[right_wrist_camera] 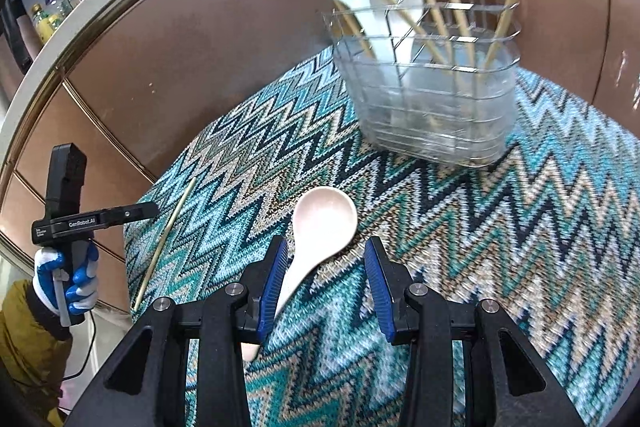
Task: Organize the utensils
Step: 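Close the right tool on the pink spoon bowl while the left tool grasps the chopstick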
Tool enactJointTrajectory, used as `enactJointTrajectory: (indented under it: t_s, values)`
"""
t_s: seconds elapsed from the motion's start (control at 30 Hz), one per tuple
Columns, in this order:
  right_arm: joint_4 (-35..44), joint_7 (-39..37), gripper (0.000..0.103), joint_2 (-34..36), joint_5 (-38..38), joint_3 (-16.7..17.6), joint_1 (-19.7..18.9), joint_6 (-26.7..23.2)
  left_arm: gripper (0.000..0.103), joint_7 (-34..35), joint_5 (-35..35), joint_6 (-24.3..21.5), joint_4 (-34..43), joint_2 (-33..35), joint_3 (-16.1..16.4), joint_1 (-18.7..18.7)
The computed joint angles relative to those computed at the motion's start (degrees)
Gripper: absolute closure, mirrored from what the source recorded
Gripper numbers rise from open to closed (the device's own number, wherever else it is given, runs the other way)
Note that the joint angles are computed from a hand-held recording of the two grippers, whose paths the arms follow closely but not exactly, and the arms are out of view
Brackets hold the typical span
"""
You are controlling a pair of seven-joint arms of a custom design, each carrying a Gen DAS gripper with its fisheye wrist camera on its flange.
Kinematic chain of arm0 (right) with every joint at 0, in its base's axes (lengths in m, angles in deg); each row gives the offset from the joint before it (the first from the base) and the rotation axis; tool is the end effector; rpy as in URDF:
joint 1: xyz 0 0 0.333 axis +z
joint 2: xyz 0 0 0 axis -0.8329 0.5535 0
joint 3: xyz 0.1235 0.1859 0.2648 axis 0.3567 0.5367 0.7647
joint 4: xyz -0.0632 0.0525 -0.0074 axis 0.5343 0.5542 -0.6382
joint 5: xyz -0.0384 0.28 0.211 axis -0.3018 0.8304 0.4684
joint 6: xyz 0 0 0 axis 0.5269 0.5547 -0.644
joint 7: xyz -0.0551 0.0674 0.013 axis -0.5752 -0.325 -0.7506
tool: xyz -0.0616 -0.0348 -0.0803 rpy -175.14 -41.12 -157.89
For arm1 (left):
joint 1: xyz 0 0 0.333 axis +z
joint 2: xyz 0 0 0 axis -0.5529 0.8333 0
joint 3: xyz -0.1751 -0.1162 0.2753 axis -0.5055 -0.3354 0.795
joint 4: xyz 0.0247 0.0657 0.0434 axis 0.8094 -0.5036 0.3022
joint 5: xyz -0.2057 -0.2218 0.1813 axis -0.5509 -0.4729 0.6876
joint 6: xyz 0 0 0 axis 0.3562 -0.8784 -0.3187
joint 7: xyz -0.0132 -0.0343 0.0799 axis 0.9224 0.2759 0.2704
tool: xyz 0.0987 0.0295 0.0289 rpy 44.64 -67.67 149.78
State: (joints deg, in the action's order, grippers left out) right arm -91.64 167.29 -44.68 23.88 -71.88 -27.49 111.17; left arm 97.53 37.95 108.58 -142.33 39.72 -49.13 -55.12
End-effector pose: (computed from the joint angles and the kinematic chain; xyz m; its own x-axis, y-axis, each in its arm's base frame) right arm 0.4027 0.2881 0.4845 0.2762 -0.8957 -0.3484 -0.8199 -0.0305 -0.5717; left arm 0.4148 -0.3349 0.4628 -0.1154 -0.8975 0.4257 -0.8934 -0.0936 -0.4394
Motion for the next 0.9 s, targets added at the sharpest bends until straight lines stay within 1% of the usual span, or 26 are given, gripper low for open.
enactJointTrajectory:
  t_s: [0.03, 0.1, 0.13, 0.2, 0.27, 0.4, 0.47, 0.53, 0.6, 0.63, 0.7, 0.77, 0.8, 0.87, 0.9]
  values:
    - [1.2, -2.85, 0.063, 1.02, 3.16, -0.86, 0.96, -0.67, 0.047, 0.47, -0.09, -1.01, 1.18, 0.72, -0.03, 0.05]
    - [3.13, -6.23, 0.063, 2.69, 6.57, -1.2, 1.2, -1.91, 0.047, -0.75, 2.32, -3.64, 3.5, 1.92, 0.33, 0.01]
    - [3.86, -6.65, 0.063, 3.49, 6.75, -1.11, 0.86, -2.36, 0.047, -1.52, 3.68, -5.39, 4.86, 2.6, 0.47, 0.0]
    - [5.29, -6.73, 0.063, 5.03, 6.31, -0.87, 0.15, -3.23, 0.051, -1.91, 5.0, -8.33, 7.11, 3.67, 0.36, 0.15]
    - [6.78, -8.54, 0.063, 6.43, 7.58, -0.65, -0.57, -4.64, 0.058, -2.77, 7.09, -11.96, 9.63, 4.9, 0.44, 0.04]
    - [9.09, -12.12, 0.066, 8.66, 9.96, -0.08, -1.88, -7.23, 0.064, -3.92, 9.78, -17.27, 13.3, 7.07, 0.43, -0.16]
    - [9.98, -15.18, 0.067, 9.49, 12.71, 0.53, -2.55, -8.02, 0.065, -4.23, 10.39, -18.49, 14.21, 7.62, 0.37, -0.12]
    - [10.75, -16.03, 0.07, 10.33, 13.01, 0.63, -2.67, -8.56, 0.067, -4.28, 10.47, -19.44, 14.73, 7.88, 0.26, 0.06]
    - [11.7, -17.15, 0.077, 11.29, 13.57, 0.81, -2.97, -9.39, 0.069, -4.9, 11.17, -20.48, 15.34, 8.14, 0.38, -0.06]
    - [12.02, -17.71, 0.079, 11.63, 13.74, 0.87, -3.1, -9.72, 0.072, -5.45, 11.88, -21.1, 15.7, 8.25, 0.52, -0.25]
    - [12.36, -18.13, 0.089, 12.01, 13.16, 0.83, -3.08, -10.16, 0.079, -6.67, 13.22, -22.2, 16.25, 8.42, 0.81, -0.56]
    - [12.13, -18.52, 0.092, 11.72, 12.94, 0.87, -3.1, -10.39, 0.088, -7.84, 14.05, -22.86, 16.64, 8.64, 0.96, -0.74]
    - [12.08, -18.79, 0.093, 11.61, 13.11, 0.92, -3.12, -10.47, 0.09, -8.32, 14.47, -22.98, 16.73, 8.72, 1.03, -0.79]
    - [11.84, -17.36, 0.094, 11.41, 11.03, 0.53, -2.56, -10.13, 0.096, -9.41, 15.36, -22.81, 16.5, 8.6, 1.18, -0.92]
    - [11.64, -16.61, 0.094, 11.22, 10.02, 0.34, -2.35, -9.92, 0.096, -9.91, 15.82, -22.67, 16.38, 8.56, 1.25, -0.97]
